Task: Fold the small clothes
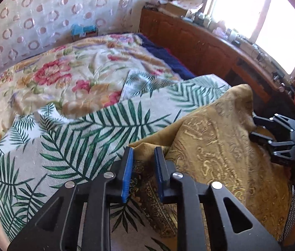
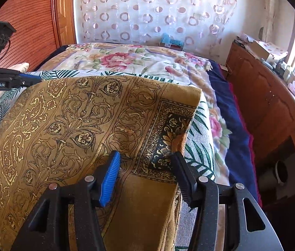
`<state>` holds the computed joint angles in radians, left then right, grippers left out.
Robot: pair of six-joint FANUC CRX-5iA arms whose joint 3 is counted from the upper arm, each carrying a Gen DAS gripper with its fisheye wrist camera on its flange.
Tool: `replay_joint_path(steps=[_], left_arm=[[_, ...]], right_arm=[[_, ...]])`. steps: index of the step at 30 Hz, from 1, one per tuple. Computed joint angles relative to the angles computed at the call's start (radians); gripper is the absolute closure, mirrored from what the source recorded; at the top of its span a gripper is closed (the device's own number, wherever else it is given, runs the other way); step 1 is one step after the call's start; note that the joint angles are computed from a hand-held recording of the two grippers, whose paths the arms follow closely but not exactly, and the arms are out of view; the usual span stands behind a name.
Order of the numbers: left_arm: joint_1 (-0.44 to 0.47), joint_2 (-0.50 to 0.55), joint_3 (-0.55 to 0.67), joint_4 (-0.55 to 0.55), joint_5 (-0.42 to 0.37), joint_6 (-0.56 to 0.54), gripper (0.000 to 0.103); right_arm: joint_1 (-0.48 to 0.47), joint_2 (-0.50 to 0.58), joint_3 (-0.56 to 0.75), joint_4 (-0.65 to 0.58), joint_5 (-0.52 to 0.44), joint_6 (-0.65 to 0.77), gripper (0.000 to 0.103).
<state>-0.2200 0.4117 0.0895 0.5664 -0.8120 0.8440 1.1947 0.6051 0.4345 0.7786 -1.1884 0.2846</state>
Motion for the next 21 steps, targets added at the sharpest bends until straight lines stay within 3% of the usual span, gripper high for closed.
replay_joint_path(steps=[2, 9, 10, 11, 12, 13, 15, 18, 21], left_arm=[[-0.001, 0.008, 0.009, -0.013, -0.012, 0.017, 0.069], [-0.023, 0.0, -0.001, -0.053, 0.039, 0.014, 0.067], [-0.024, -0.001, -0.004, -0.053, 0.049, 0.002, 0.071], [-0.028, -0.005, -0.008, -0.061, 0.065, -0.009, 0.086], [-0.029, -0.012, -0.021, -0.048, 0.08, -0.03, 0.095], [-0.025, -0.015, -0.032, -0.015, 0.079, -0.048, 0.098], [-0.022, -0.042, -0.075, 0.023, 0.137, -0.064, 0.099], [-0.005, -0.087, -0.174, 0.178, 0.23, -0.136, 0.1], [0.012, -0.094, -0.188, 0.157, 0.274, -0.087, 0.103]], right_arm=[[0.0, -0.001, 0.0, -0.001, 0.001, -0.001, 0.049], [0.0, -0.002, -0.001, -0.001, 0.001, 0.0, 0.049], [0.0, -0.003, -0.003, -0.001, 0.002, 0.0, 0.049], [0.0, -0.003, -0.003, -0.001, 0.002, 0.0, 0.049], [0.0, -0.003, -0.003, -0.001, 0.002, 0.0, 0.049], [0.0, -0.003, -0.003, -0.001, 0.002, 0.0, 0.049], [0.0, -0.005, -0.005, -0.001, 0.004, 0.0, 0.048], [0.0, -0.008, -0.009, -0.001, 0.006, -0.003, 0.048], [0.002, -0.001, -0.001, 0.003, -0.006, -0.003, 0.048]])
